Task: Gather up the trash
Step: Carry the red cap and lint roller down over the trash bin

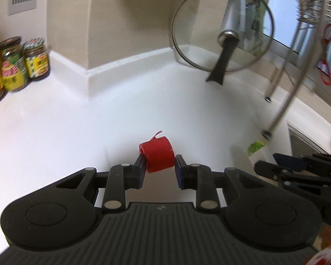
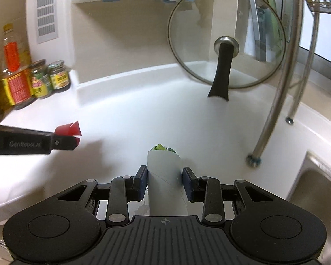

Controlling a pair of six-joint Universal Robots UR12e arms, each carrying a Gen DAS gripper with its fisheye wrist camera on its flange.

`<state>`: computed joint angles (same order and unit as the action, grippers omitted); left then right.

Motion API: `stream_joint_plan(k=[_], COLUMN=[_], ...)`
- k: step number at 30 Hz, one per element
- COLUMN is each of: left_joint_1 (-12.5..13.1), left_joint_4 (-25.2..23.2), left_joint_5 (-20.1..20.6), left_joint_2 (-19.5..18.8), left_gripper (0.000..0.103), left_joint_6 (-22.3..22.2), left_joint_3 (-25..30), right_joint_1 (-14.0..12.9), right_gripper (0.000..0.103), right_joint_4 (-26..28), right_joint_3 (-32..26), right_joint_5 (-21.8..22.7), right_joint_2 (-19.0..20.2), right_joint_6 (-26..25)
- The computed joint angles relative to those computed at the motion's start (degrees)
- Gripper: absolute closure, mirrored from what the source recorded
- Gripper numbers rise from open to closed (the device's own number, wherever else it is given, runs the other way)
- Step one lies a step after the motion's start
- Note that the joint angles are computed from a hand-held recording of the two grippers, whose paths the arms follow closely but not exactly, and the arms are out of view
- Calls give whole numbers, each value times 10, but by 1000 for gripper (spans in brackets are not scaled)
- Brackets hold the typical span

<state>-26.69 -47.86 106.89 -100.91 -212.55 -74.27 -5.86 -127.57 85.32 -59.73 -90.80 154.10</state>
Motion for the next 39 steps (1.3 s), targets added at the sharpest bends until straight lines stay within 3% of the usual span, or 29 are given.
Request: stream_joint_plan(k=[10, 18, 30, 39], left_joint_1=[-35, -61, -93, -104], left_joint_4=[14, -17, -92, -142], left_joint_5=[15, 33, 57, 51], left_joint_2=[107, 157, 161, 152], left_gripper=[78, 78, 78, 78], left_joint_6=[-7, -36, -141, -218], left_joint_3=[-108, -150, -158, -155], right_joint_1=[-1, -4, -14, -20], right_gripper=[68, 68, 68, 68], right_joint_4=[2, 44, 165, 241], right_joint_3=[91, 131, 142, 135], right_joint_5=[12, 30, 73, 83], right_joint_2=[-113, -174, -182, -163], right_joint_6=[7, -17, -148, -211])
